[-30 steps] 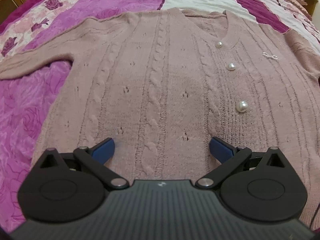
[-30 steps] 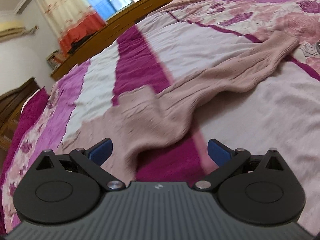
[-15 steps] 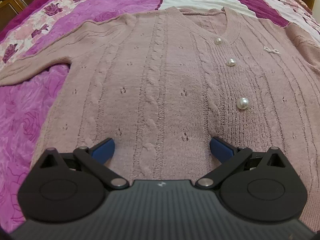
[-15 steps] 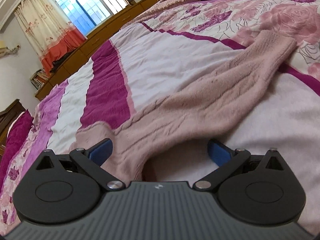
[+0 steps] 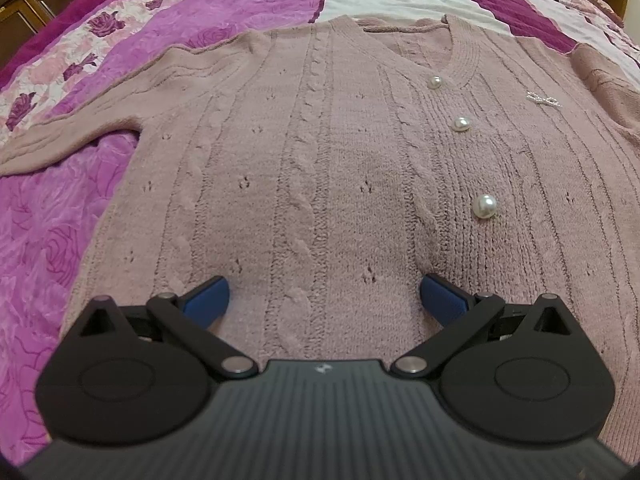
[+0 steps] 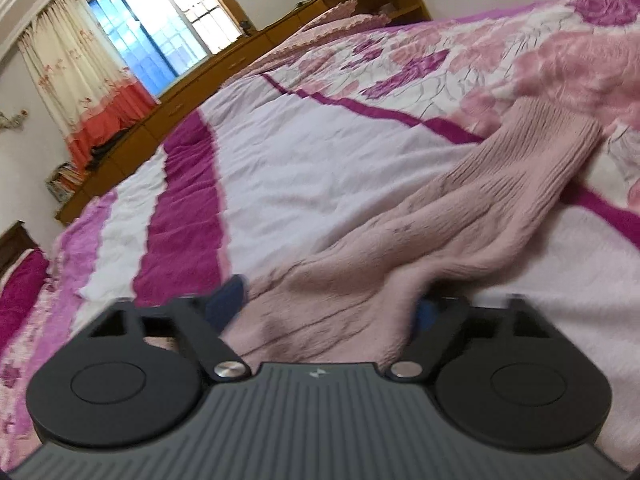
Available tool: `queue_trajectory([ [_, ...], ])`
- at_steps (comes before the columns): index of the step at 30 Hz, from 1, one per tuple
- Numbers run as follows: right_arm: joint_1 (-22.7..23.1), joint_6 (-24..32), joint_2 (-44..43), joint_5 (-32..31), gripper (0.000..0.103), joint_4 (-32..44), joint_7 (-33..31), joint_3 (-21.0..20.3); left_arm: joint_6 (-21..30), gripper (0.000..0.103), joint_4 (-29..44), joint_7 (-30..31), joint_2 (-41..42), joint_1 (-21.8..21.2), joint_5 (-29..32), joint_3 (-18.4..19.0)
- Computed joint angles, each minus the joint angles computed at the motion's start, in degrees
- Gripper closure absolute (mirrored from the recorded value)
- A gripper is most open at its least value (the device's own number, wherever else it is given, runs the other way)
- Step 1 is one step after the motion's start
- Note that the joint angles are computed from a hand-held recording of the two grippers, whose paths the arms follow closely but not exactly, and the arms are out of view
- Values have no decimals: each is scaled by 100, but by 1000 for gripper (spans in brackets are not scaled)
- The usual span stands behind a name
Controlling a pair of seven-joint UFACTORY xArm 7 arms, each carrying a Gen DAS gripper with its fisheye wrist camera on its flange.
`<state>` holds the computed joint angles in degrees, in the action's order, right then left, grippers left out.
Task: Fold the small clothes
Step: 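Reach the right tool to the nearest sleeve cuff and close on it, then carry the sleeve across the cardigan front with the right tool and release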
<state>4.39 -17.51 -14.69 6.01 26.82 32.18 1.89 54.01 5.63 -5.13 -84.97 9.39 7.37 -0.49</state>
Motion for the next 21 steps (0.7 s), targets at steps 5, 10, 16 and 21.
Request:
queue_trajectory([
  [5, 685, -75, -118, -481, 86, -88, 507, -983, 4, 0, -40, 30, -97, 9, 3, 13],
  [10, -171, -278, -665, -80, 88, -371, 99, -6, 15, 0, -30, 20, -93, 5, -3, -21],
  [16, -918, -86, -1696, 457, 88, -662, -149, 943, 39, 0, 45, 21, -7, 0, -2, 15],
  [21, -789, 308, -2334, 268, 88, -648, -187, 949, 110, 0, 158, 142, 51, 43, -47, 182],
])
